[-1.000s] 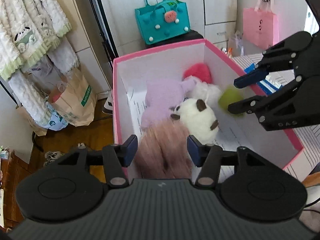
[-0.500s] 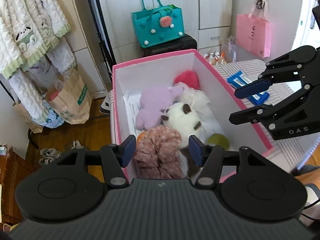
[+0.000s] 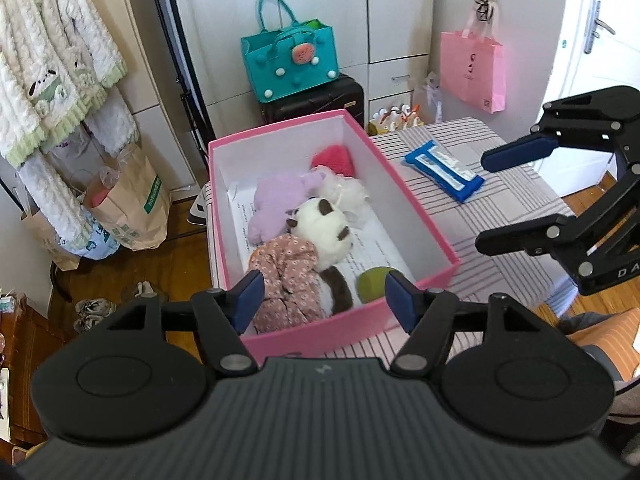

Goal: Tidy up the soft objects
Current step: 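Withdraw both grippers from the box toward the blue wipes pack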

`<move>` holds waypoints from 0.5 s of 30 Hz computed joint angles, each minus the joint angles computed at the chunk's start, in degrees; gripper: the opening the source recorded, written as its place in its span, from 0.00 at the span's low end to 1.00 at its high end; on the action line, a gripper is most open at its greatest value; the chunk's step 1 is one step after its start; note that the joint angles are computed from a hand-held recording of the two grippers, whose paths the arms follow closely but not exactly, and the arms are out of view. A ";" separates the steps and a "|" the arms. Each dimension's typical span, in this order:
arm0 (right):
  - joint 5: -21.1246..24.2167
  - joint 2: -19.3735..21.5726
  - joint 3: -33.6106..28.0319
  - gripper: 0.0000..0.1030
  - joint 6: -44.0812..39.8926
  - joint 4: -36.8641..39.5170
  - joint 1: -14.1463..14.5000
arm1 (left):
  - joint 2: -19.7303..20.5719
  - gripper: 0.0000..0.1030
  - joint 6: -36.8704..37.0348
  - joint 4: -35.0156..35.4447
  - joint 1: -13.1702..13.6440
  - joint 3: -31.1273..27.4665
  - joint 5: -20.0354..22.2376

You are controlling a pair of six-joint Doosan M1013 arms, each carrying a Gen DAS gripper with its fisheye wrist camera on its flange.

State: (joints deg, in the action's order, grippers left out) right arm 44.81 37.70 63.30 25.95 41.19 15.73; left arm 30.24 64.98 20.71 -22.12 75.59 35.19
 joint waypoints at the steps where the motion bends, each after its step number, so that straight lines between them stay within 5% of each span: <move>1: -0.41 -0.62 0.90 0.68 -0.50 0.43 -0.09 | -0.26 0.65 0.19 -0.08 -0.19 0.25 0.00; 15: -6.36 -7.34 12.29 0.76 -5.38 5.54 -1.86 | -3.14 0.71 4.16 -2.81 -2.86 4.42 -2.62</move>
State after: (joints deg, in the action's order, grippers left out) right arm 38.46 30.36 75.60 20.56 46.74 13.87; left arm 27.10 69.14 17.89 -24.98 80.02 32.58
